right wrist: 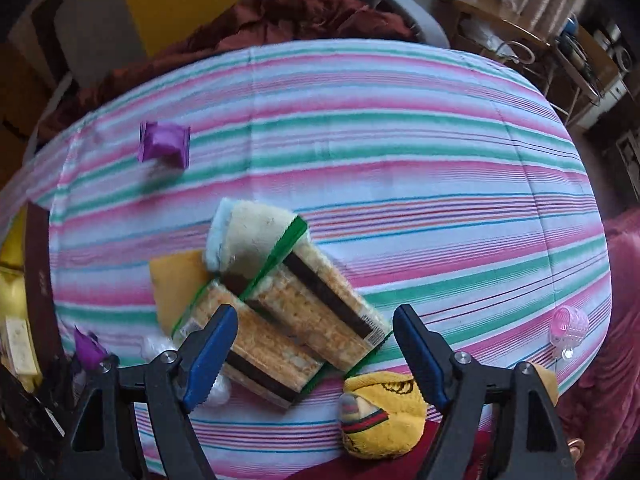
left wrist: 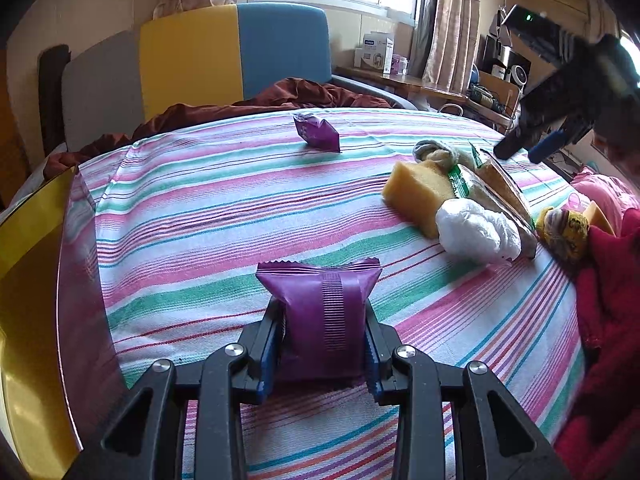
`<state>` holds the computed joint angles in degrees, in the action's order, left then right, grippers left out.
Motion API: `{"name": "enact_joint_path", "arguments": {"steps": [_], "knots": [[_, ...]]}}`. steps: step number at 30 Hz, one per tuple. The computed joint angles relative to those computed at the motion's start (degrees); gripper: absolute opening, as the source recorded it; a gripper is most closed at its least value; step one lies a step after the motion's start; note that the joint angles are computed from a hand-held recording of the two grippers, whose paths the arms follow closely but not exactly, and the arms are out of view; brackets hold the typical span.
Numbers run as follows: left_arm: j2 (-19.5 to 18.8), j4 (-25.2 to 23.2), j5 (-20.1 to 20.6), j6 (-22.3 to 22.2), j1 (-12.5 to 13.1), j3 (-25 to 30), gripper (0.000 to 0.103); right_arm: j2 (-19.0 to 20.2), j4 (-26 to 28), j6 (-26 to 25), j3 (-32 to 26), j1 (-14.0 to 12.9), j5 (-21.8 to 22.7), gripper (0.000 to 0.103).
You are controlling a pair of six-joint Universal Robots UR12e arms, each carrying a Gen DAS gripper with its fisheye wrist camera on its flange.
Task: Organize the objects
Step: 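Grasp the green-edged cracker packet with the right tool while the left holds the purple packet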
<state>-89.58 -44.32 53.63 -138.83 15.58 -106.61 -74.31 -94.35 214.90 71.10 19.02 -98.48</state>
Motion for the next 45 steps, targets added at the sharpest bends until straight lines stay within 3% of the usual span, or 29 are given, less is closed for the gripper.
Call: {"name": "enact_joint_path", "arguments": {"steps": [4,8,10,12,14,17,33,45], "knots": [[-0.03,-0.02,-0.03,0.06,-0.01,0.03,0.036,1.98,3.03,-1.41,-1.50,1.26,-4.35,0.081],[-0.03,-0.12,-0.11,0.21,-0.01,0.05,0.036,2.00,1.74,1.50,-0.54,1.21,-8.38,0.081],[-0.03,-0.20,-0.19,0.19,0.01,0.07,0.036,1.27,-0.64,3.21,1.54,0.26,-5.57,0.078],[-0.05,-0.18,-0.22,0.14,-0.02,0.08,0.036,0.07,-5.10,5.99,4.23,-1.19,-0.91,0.063],[-0.06,-0.27,-0.22,0.23,0.00,0.11,0.036,-1.34,-10.17,10.46,7.39,-1.91,-0.71,0.052],[-0.05,-0.28,-0.23,0.24,0.00,0.10,0.036,-2.88,-14.70,15.66,10.87,-3.18,1.44,0.048],[-0.09,0.14,-0.13,0.26,-0.12,0.00,0.037,-7.10,-24.21,22.47,17.26,-5.62,7.41,0.057],[-0.12,0.05,-0.12,0.19,-0.18,0.06,0.037,-6.96,-22.03,21.77,16.39,-5.91,7.22,0.059]]}}
